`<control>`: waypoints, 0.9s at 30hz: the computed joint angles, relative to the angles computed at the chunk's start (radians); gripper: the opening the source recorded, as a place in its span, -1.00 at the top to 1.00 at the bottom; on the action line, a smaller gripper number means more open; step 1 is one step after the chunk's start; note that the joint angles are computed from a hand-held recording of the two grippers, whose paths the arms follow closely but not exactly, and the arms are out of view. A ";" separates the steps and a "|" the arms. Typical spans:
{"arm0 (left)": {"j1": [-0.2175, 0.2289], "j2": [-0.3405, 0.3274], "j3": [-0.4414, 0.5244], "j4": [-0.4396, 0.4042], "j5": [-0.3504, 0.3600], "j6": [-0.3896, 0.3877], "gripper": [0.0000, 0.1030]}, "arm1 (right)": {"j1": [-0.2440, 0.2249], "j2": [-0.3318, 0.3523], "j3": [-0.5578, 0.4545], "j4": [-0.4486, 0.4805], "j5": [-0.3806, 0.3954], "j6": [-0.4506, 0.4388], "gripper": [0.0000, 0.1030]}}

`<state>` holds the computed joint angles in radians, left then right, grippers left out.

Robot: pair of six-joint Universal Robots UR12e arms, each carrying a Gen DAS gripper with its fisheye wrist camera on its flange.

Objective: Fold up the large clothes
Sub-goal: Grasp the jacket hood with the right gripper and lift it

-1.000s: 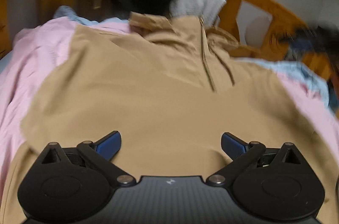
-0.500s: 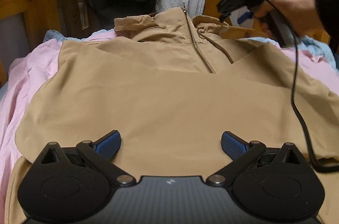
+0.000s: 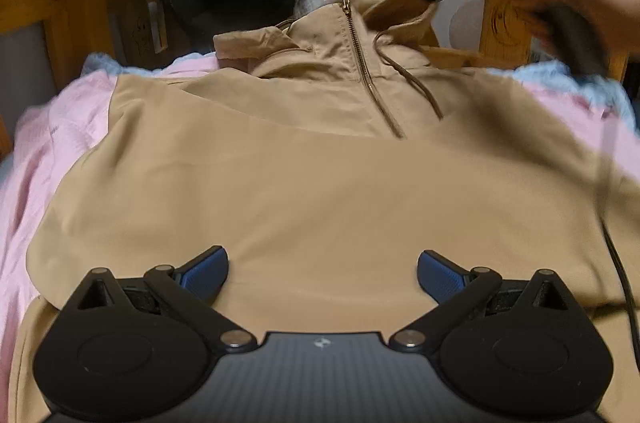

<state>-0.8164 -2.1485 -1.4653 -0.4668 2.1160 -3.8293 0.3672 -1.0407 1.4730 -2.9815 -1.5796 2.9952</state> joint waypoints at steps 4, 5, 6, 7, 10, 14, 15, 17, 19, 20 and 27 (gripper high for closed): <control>0.019 0.056 -0.064 0.133 -0.034 -0.209 -0.95 | -0.010 -0.108 0.174 -0.211 0.096 -0.227 0.96; 0.025 0.071 -0.084 0.181 -0.038 -0.241 -0.95 | -0.014 -0.133 0.221 -0.268 0.116 -0.286 0.96; 0.029 0.086 -0.097 0.206 -0.033 -0.269 -0.95 | -0.020 -0.156 0.267 -0.323 0.139 -0.353 0.96; 0.033 0.100 -0.106 0.215 -0.023 -0.296 -0.95 | -0.026 -0.175 0.305 -0.364 0.160 -0.408 0.96; 0.052 0.137 -0.135 0.282 -0.011 -0.375 -0.96 | -0.039 -0.220 0.417 -0.473 0.214 -0.603 0.96; 0.088 0.157 -0.151 0.423 -0.068 -0.411 -0.98 | -0.053 -0.257 0.519 -0.516 0.266 -0.771 0.96; 0.099 0.157 -0.154 0.460 -0.103 -0.412 -0.98 | -0.054 -0.261 0.535 -0.521 0.266 -0.800 0.96; 0.116 0.152 -0.160 0.531 -0.165 -0.429 -0.99 | -0.055 -0.268 0.552 -0.501 0.256 -0.815 0.96; 0.128 0.146 -0.167 0.554 -0.219 -0.481 -0.99 | -0.053 -0.270 0.559 -0.496 0.234 -0.828 0.96; 0.131 0.144 -0.172 0.553 -0.242 -0.527 -0.98 | -0.053 -0.270 0.558 -0.487 0.225 -0.827 0.96; 0.130 0.142 -0.190 0.367 -0.326 -0.723 -0.07 | -0.052 -0.282 0.569 -0.448 0.177 -0.808 0.96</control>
